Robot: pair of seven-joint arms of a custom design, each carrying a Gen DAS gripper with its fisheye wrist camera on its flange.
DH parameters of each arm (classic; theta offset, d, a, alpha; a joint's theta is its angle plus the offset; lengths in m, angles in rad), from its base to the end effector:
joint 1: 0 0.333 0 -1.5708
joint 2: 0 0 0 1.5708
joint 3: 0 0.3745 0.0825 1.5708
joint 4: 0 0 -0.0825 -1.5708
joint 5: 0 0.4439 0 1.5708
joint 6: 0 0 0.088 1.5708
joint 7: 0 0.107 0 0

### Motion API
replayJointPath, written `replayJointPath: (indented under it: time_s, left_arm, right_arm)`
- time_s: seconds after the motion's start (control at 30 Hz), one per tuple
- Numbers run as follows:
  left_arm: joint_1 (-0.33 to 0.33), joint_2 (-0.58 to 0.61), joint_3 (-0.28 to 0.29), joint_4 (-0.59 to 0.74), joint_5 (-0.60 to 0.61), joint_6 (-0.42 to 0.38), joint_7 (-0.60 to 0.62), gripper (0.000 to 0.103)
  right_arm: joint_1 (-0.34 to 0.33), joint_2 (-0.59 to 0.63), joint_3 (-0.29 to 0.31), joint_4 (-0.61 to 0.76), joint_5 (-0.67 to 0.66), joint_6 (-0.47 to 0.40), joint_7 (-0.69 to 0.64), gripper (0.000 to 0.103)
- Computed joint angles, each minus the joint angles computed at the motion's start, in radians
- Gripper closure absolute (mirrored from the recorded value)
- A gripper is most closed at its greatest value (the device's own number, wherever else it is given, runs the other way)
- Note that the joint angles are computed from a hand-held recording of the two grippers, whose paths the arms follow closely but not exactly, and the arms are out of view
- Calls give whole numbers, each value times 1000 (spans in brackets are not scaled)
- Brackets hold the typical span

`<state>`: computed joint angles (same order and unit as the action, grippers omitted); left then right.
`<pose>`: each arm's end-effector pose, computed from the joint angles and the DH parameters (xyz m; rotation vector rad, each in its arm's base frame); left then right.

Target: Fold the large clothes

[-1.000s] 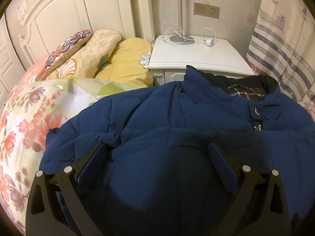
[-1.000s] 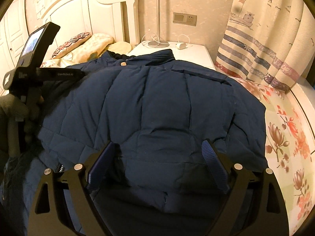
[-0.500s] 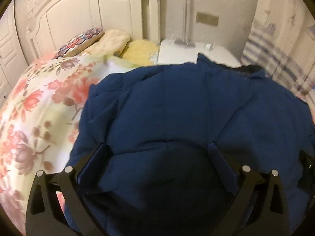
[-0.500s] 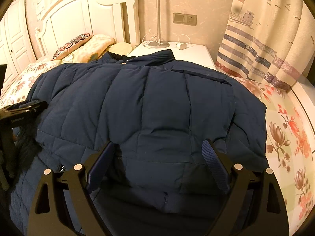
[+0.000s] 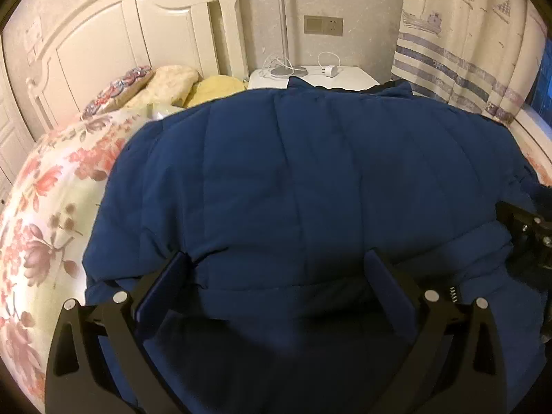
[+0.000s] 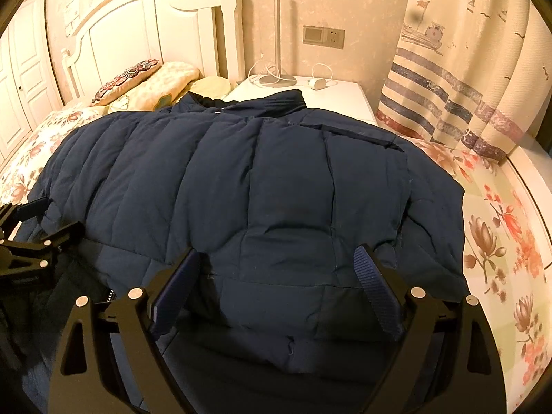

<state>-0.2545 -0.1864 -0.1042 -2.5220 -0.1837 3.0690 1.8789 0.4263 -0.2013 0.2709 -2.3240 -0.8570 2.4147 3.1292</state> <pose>0.4965 -0.1719 0.4467 -1.3202 2.2112 -0.7710 0.4168 0.3500 0.4745 -1.5483 2.0460 -0.7743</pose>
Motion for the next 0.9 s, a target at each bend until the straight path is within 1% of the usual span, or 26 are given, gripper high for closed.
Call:
replayJointPath:
  time_s: [0.03, 0.1, 0.13, 0.17, 0.23, 0.27, 0.3, 0.33, 0.37, 0.4, 0.43, 0.5, 0.53, 0.57, 0.6, 0.63, 0.67, 0.7, 0.77, 0.8, 0.83, 0.87, 0.9]
  left_arm:
    - [5, 0, -5, -1, 7, 2, -5, 2]
    - [-36, 2, 33, 3, -43, -4, 37, 2]
    - [-55, 2, 50, 3, -73, -6, 61, 2]
    - [-65, 3, 58, 6, -94, -7, 79, 2]
    - [-52, -3, 42, -2, -96, -3, 79, 2]
    - [-49, -3, 40, -3, -97, -2, 81, 2]
    - [-47, -5, 37, -4, -98, -2, 81, 2]
    - [-48, -5, 38, -4, -103, -2, 84, 2]
    - [-52, -5, 41, -4, -109, -2, 89, 2]
    - [-52, -6, 40, -5, -112, -1, 91, 2]
    - [-52, -5, 40, -5, -114, -1, 92, 2]
    - [-50, -5, 38, -5, -115, -1, 94, 2]
    - [-50, -5, 39, -4, -118, -1, 95, 2]
    - [-52, -5, 40, -4, -121, -2, 98, 2]
    - [-50, -5, 38, -4, -121, -2, 98, 2]
    - [-49, -5, 37, -4, -121, -2, 97, 2]
    - [-62, -5, 47, -4, -135, -1, 111, 2]
    - [-74, -6, 58, -3, -151, -1, 126, 2]
    - [-72, -7, 57, -2, -160, -4, 133, 2]
    - [-68, -7, 53, -2, -160, -5, 132, 2]
    - [-66, -8, 50, -4, -160, -4, 132, 2]
    - [-58, -7, 43, -4, -153, -4, 126, 2]
    - [-58, -7, 42, -4, -153, -3, 125, 2]
  right_arm:
    - [-2, -7, -2, -8, -6, 17, 9, 15]
    - [-18, -43, -6, -46, -44, 95, 69, 15]
    - [-28, -59, -3, -57, -57, 116, 95, 15]
    - [-40, -72, 7, -62, -75, 117, 122, 15]
    - [-73, -104, 51, -52, -174, 67, 204, 15]
    - [-82, -112, 66, -39, -222, 36, 217, 14]
    - [-87, -114, 74, -20, -257, 1, 213, 12]
    - [-87, -111, 70, -6, -272, -14, 202, 4]
    - [-88, -105, 57, 13, -281, -13, 183, 4]
    - [-90, -93, 37, 33, -272, -3, 157, 4]
    - [-91, -80, 30, 52, -254, -26, 140, 4]
    - [-90, -23, 5, 116, -147, -116, 74, 4]
    - [-99, -7, -5, 127, -109, -104, 51, 4]
    - [-88, 17, -49, 130, -63, -37, 19, 4]
    - [-90, 46, -71, 136, -11, -4, -18, 4]
    - [-89, 76, -82, 147, 39, -10, -55, 4]
    - [-87, 112, -97, 159, 104, -13, -117, 4]
    - [-85, 138, -112, 159, 146, 12, -171, 4]
    - [-84, 136, -121, 146, 150, 37, -161, 4]
    - [-81, 139, -126, 154, 195, 29, -198, 4]
    - [-79, 139, -126, 160, 204, 19, -209, 5]
    - [-76, 127, -121, 159, 180, 3, -182, 5]
    - [-74, 104, -110, 148, 130, -4, -127, 5]
